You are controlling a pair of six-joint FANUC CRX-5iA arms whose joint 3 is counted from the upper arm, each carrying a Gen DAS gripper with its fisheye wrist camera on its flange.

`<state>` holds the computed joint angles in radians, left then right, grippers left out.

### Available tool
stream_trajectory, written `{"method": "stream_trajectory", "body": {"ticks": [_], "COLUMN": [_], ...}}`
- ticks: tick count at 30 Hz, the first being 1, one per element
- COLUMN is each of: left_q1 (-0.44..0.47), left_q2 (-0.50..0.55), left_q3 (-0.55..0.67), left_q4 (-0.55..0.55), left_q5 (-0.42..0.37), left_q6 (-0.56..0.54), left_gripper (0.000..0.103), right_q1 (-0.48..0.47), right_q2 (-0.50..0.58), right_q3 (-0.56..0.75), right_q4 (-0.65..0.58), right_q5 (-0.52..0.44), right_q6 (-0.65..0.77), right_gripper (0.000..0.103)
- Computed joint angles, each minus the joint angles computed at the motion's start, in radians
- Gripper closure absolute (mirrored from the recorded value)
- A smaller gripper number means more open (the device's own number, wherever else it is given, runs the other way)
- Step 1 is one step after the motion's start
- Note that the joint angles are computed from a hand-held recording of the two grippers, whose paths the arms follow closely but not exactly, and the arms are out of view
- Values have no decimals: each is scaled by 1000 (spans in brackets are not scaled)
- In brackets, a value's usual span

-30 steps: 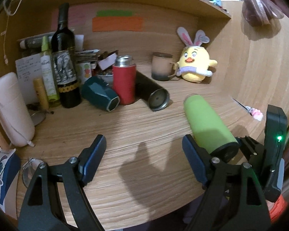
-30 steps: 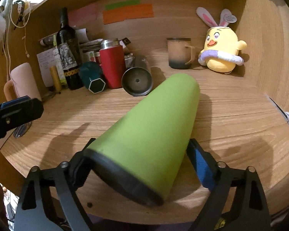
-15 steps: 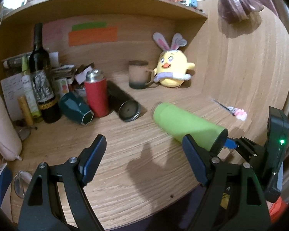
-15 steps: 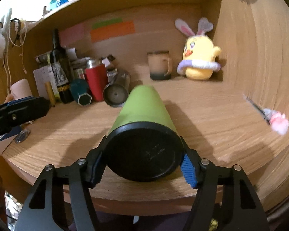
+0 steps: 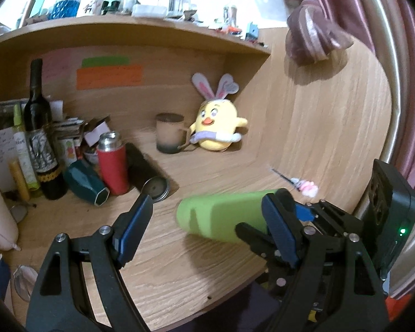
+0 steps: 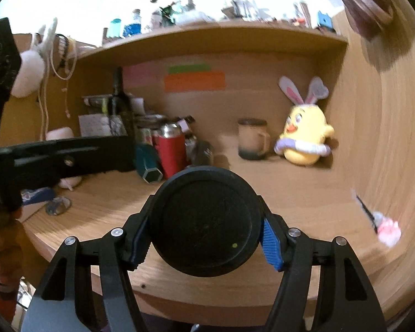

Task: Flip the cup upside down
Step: 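Rotate the green tumbler upright with the right tool, lid end up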

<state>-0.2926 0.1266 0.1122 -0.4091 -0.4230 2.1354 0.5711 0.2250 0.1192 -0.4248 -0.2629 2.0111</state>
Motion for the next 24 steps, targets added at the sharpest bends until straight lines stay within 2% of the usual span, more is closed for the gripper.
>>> {"method": "stream_trajectory", "body": {"ticks": [5,11,19,21,24], "left_q1": [35,68,145,149,143], "left_q2": [-3,32,76,78,86], "left_q3": [-24,23,36,48,98], "left_q4": [161,260,501,478,341], "left_q5": [62,27,12,3,-36], "left_q6": [-176,-314,-501,-475,-345], "left_gripper": [22,22,20,20,20], "right_q1": [-10,-30,-34,-47,-58], "right_q2": [5,37,115,140,182], "right_q3": [60,152,266,310,366], "right_q4": [-85,-176,-197,-221,-225], "right_q5": [-41,-107,-158,-213,-294], "right_q6": [104,189,208,214,199], "right_gripper": [40,40,40,39,38]}}
